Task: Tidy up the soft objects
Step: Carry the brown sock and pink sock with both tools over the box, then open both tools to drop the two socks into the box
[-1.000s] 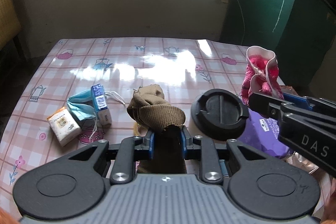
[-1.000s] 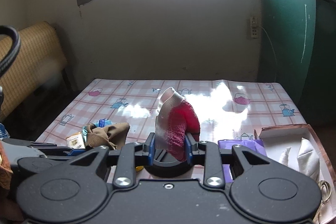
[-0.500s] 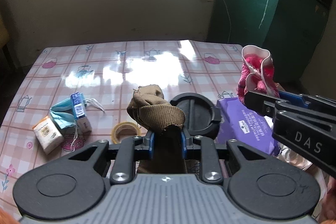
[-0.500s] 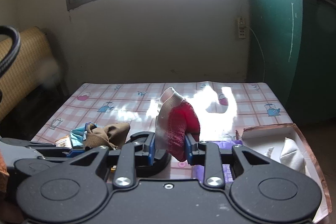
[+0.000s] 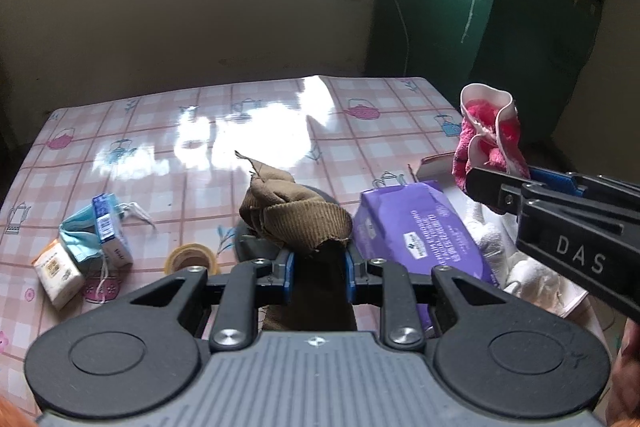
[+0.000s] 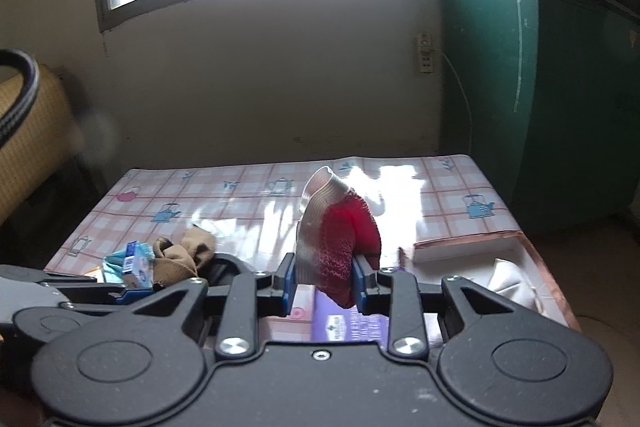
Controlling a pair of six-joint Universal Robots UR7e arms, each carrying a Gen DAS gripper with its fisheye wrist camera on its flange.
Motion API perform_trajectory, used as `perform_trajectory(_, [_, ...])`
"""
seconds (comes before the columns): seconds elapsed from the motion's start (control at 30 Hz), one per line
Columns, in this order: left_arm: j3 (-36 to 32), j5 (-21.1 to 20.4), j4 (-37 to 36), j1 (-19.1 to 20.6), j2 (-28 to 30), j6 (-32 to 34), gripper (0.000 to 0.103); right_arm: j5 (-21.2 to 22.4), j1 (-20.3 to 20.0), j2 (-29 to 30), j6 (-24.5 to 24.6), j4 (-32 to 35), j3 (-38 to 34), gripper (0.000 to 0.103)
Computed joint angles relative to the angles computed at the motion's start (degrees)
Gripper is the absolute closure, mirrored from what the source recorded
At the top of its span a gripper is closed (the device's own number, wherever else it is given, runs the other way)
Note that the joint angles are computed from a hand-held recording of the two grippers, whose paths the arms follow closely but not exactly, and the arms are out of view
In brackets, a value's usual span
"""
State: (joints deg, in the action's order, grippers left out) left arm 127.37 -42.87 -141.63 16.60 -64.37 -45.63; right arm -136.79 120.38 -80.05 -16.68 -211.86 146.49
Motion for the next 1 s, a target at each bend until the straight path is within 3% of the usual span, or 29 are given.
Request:
perform_trajectory(0.63, [-5.7,-3.9,-7.4,-0.7,10.0,6.9,0.078,2.5,-8.6,-12.6,-4.8,3.0,3.3,0.068])
perform_trajectory(1.0, [-9.3,-7.7,-14.3,-0.2,16.8,12.9,0.078,6.2,-17.9,-22.6,-8.4,7.2,4.7,0.068])
